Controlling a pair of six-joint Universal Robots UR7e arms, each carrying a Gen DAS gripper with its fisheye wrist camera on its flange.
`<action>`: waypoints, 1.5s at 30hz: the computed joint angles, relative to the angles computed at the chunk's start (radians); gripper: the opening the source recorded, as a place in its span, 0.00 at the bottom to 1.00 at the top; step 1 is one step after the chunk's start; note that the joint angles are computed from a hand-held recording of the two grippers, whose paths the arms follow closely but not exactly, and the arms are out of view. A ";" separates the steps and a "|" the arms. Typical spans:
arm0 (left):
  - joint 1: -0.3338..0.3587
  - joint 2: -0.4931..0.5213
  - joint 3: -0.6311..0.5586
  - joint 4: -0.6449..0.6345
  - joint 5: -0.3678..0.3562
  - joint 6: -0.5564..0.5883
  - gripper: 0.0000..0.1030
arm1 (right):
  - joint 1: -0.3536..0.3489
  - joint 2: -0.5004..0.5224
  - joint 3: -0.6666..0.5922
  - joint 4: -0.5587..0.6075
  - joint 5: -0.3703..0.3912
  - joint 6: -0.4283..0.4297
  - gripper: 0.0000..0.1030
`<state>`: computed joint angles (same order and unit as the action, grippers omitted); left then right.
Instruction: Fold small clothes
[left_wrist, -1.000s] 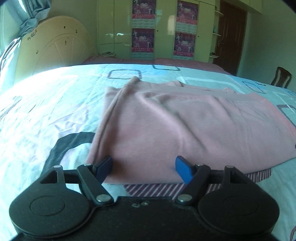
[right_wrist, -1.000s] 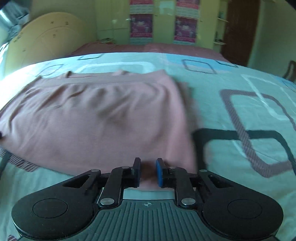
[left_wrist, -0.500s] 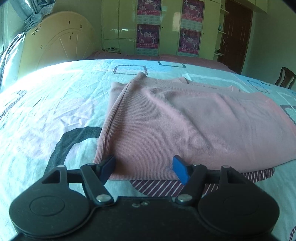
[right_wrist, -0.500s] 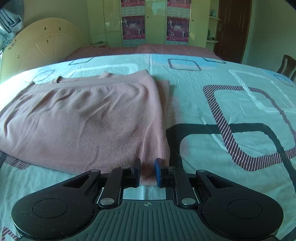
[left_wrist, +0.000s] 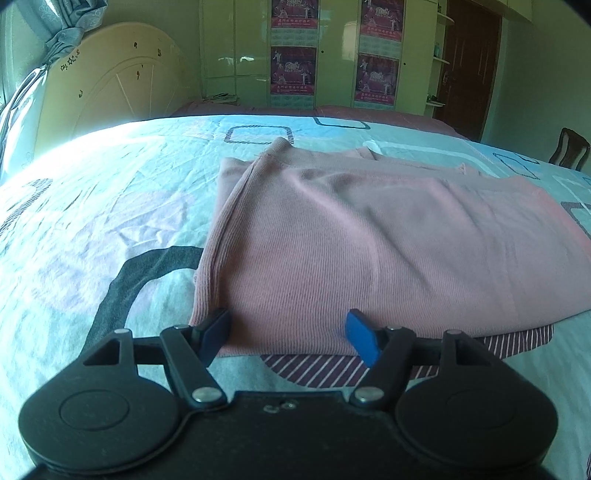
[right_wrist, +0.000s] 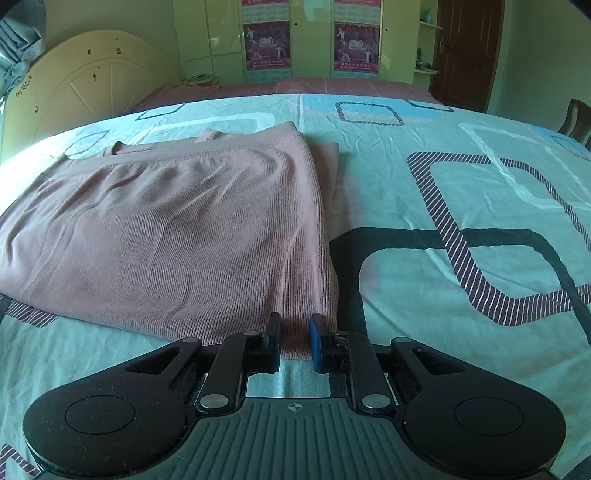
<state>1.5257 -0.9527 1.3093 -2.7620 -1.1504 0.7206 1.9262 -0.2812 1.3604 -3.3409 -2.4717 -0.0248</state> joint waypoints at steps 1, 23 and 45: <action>0.001 -0.002 0.001 0.001 -0.001 -0.001 0.67 | 0.000 0.000 0.000 0.000 0.000 0.001 0.15; 0.078 -0.108 0.050 0.115 -0.263 -0.490 0.65 | 0.043 0.009 0.032 -0.144 0.053 0.024 0.16; 0.143 0.189 -0.356 0.180 -0.476 -0.845 0.07 | 0.035 0.399 -0.853 0.465 0.342 -0.018 0.04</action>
